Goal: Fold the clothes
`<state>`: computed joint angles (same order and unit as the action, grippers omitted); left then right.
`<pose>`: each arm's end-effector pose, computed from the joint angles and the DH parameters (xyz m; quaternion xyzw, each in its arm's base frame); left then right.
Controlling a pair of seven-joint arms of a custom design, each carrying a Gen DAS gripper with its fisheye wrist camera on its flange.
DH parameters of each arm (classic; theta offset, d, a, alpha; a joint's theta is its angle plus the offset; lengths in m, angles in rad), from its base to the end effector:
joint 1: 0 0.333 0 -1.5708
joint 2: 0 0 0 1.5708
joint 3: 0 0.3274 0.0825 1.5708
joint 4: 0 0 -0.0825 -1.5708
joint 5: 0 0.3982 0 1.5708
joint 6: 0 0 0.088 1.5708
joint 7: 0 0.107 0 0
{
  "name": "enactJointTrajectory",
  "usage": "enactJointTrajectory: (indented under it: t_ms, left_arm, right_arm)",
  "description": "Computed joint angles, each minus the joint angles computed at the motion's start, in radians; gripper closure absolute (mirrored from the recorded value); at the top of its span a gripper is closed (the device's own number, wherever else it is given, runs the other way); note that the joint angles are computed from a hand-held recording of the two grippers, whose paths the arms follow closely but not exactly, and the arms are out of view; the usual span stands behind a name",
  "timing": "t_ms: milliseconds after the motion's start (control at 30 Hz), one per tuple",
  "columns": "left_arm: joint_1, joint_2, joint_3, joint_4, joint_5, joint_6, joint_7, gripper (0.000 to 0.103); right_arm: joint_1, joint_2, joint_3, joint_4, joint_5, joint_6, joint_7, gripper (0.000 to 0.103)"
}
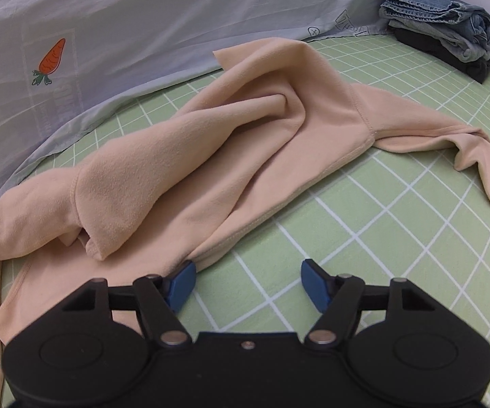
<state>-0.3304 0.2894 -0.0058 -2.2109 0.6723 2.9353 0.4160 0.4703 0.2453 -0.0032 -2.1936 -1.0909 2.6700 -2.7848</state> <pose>0.5443 -0.2325 0.2853 -0.7472 0.6180 -0.1984 0.1429 0.5040 0.2838 0.2856 -0.4781 0.8240 -0.2243 0.2054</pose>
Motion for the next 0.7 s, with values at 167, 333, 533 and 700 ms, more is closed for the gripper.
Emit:
enactJointTrajectory:
  t_ms: [167, 333, 533, 700]
  left_arm:
    - [-0.02, 0.006, 0.012, 0.01, 0.043, -0.017, -0.025, 0.052]
    - [-0.014, 0.004, 0.004, 0.01, 0.057, -0.025, -0.035, 0.051]
    - [-0.01, 0.004, -0.004, 0.015, 0.068, -0.036, -0.039, 0.05]
    - [-0.014, 0.01, -0.006, 0.024, 0.087, -0.047, -0.046, 0.045]
  right_arm:
    - [-0.002, -0.006, -0.003, -0.009, 0.008, 0.016, 0.05, 0.034]
    - [-0.005, -0.013, -0.003, -0.017, 0.001, 0.038, 0.068, 0.037]
    - [-0.003, -0.002, 0.0, -0.01, -0.013, 0.06, 0.032, 0.041]
    - [0.011, 0.026, -0.002, 0.025, -0.026, 0.055, -0.023, 0.047]
